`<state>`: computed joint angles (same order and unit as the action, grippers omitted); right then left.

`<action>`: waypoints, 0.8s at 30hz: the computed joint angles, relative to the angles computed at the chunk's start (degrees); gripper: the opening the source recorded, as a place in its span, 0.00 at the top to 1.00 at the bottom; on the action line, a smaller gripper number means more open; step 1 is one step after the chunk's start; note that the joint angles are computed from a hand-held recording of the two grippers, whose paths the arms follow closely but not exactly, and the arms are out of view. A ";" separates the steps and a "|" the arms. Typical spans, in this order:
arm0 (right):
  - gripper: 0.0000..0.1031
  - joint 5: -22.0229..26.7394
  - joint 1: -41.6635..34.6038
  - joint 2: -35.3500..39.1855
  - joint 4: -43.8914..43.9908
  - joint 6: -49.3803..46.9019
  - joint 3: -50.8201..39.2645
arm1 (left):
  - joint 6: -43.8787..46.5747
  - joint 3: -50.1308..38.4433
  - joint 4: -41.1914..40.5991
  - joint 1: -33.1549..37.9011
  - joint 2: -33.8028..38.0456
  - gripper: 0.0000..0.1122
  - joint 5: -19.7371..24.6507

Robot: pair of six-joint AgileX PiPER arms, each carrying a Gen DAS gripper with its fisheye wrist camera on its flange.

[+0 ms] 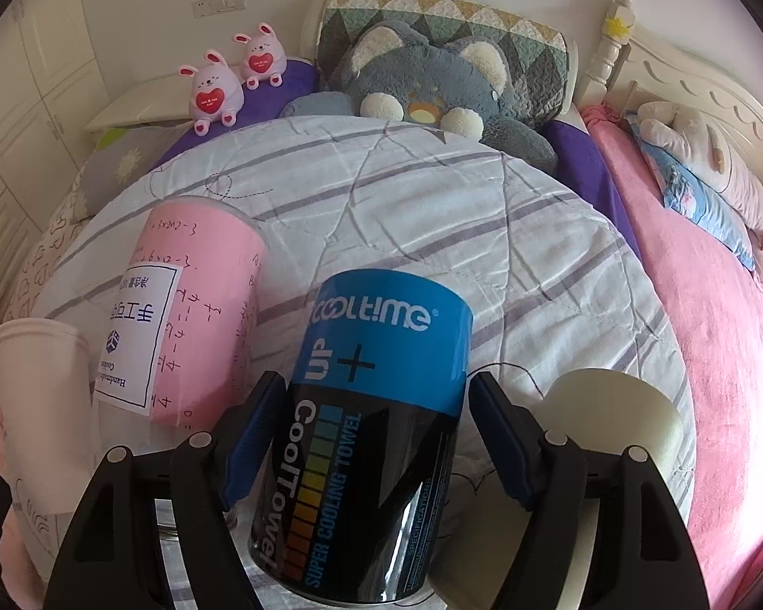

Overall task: Flip cup upright
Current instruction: 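Lift the CoolTowel can off the cover with the right gripper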

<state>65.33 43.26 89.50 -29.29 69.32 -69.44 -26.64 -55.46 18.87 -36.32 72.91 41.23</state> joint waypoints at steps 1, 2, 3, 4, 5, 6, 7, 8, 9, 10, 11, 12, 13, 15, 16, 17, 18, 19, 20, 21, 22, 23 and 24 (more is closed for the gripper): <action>0.27 -0.18 -0.23 0.17 0.36 -0.75 -0.24 | -0.29 0.02 0.15 -0.32 -0.05 0.08 0.05; 0.27 -0.46 -0.35 0.14 0.64 -1.11 -0.38 | -0.24 0.04 0.18 -0.43 -0.11 0.08 0.04; 0.30 -0.48 -0.24 0.01 0.68 -1.14 -0.36 | -0.71 0.24 0.56 -0.75 -0.34 0.08 0.07; 0.30 -0.82 -0.14 -0.35 0.94 -1.20 -0.09 | -0.67 0.42 0.61 -0.65 -0.54 0.08 -0.05; 0.30 -1.06 0.06 -0.74 1.12 -1.23 0.21 | -0.58 0.57 0.53 -0.55 -0.66 0.08 -0.13; 0.30 -1.30 0.28 -1.24 1.15 -0.94 0.63 | -0.82 0.67 0.68 -0.67 -0.70 0.08 -0.11; 0.30 -2.03 0.63 -2.14 1.04 -0.42 1.37 | -1.19 0.64 0.91 -0.73 -0.67 0.08 -0.01; 0.30 -3.21 0.95 -3.19 1.00 -0.12 2.30 | -1.33 0.57 0.92 -0.75 -0.66 0.08 0.12; 0.30 -3.82 1.25 -3.94 0.94 0.25 2.93 | -1.34 0.49 0.84 -0.73 -0.59 0.08 0.20; 0.30 -4.85 1.58 -5.19 0.56 1.07 4.00 | -1.39 0.39 0.80 -0.68 -0.46 0.08 0.20; 0.30 -5.83 1.53 -5.99 0.54 1.08 4.75 | -1.31 0.39 0.70 -0.58 -0.46 0.08 0.17; 0.30 -6.39 1.48 -6.56 0.50 0.99 5.32 | -1.10 0.39 0.54 -0.44 -0.48 0.08 0.12; 0.29 -6.39 1.45 -6.73 0.55 0.68 5.52 | -1.02 0.35 0.51 -0.39 -0.46 0.08 0.13; 0.28 -6.15 1.51 -6.35 0.62 -0.49 5.34 | -0.54 0.37 0.09 -0.12 -0.43 0.08 -0.02; 0.27 -5.89 1.51 -5.86 0.69 -1.14 4.99 | -0.28 0.37 -0.20 0.05 -0.31 0.08 -0.13; 0.26 -5.31 1.66 -4.83 0.71 -1.78 4.19 | 0.09 0.34 -0.55 0.28 -0.22 0.08 -0.18; 0.26 -4.45 1.75 -3.79 0.83 -2.43 3.33 | 0.43 0.34 -0.87 0.51 -0.10 0.08 -0.28; 0.26 -3.29 1.84 -2.64 0.96 -3.00 2.30 | 0.84 0.31 -1.24 0.76 0.03 0.08 -0.41; 0.26 -2.40 1.83 -1.65 1.12 -3.50 1.46 | 0.77 0.38 -1.21 0.74 0.03 0.08 -0.46; 0.26 -1.32 1.77 -0.25 1.33 -3.99 0.20 | 0.66 0.40 -1.01 0.71 0.02 0.08 -0.48; 0.26 -1.07 1.40 0.02 1.78 -4.29 -0.19 | 0.51 0.43 -0.83 0.68 0.02 0.08 -0.55; 0.26 -0.94 1.07 0.16 2.24 -4.52 -0.51 | 0.52 0.46 -0.81 0.74 0.00 0.08 -0.62; 0.27 -0.57 0.80 0.42 2.64 -4.81 -0.92 | 0.59 0.52 -0.86 0.85 -0.04 0.08 -0.70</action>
<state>64.76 44.06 89.91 -26.64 64.52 -70.36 -26.05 -54.94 18.01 -35.47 72.87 40.52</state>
